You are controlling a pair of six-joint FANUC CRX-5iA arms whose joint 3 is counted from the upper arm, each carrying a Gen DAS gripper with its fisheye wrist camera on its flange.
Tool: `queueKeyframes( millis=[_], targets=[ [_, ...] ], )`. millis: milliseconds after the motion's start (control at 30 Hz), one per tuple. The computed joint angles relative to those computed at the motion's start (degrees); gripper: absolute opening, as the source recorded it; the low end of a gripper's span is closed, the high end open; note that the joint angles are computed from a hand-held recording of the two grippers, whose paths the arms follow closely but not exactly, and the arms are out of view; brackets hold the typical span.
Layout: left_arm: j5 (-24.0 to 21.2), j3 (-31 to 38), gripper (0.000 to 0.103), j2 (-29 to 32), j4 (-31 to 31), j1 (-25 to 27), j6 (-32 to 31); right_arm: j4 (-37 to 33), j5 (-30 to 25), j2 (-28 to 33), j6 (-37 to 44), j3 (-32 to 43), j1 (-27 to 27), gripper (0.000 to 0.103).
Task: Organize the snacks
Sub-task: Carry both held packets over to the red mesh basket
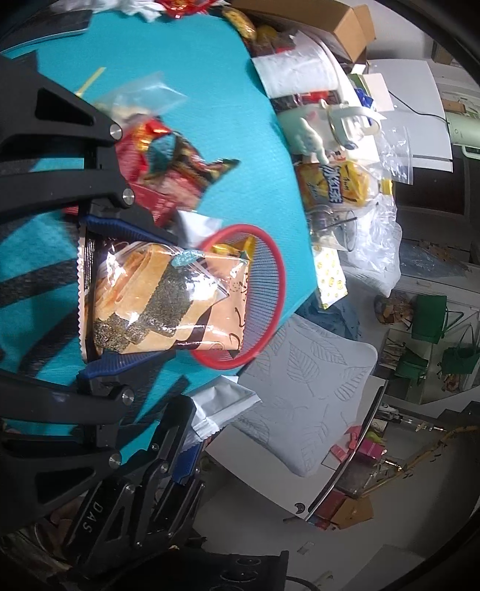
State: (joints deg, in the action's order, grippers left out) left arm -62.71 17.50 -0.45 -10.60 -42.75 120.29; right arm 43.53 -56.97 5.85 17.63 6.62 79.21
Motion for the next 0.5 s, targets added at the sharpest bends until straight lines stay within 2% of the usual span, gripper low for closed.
queueKeyframes(
  millis=[500],
  targets=[
    [-0.78, 11.93, 0.052, 11.16, 1.07, 3.77, -6.66, -2.41, 0.76, 4.99, 8.32, 6.35, -8.30, 0.024]
  ],
)
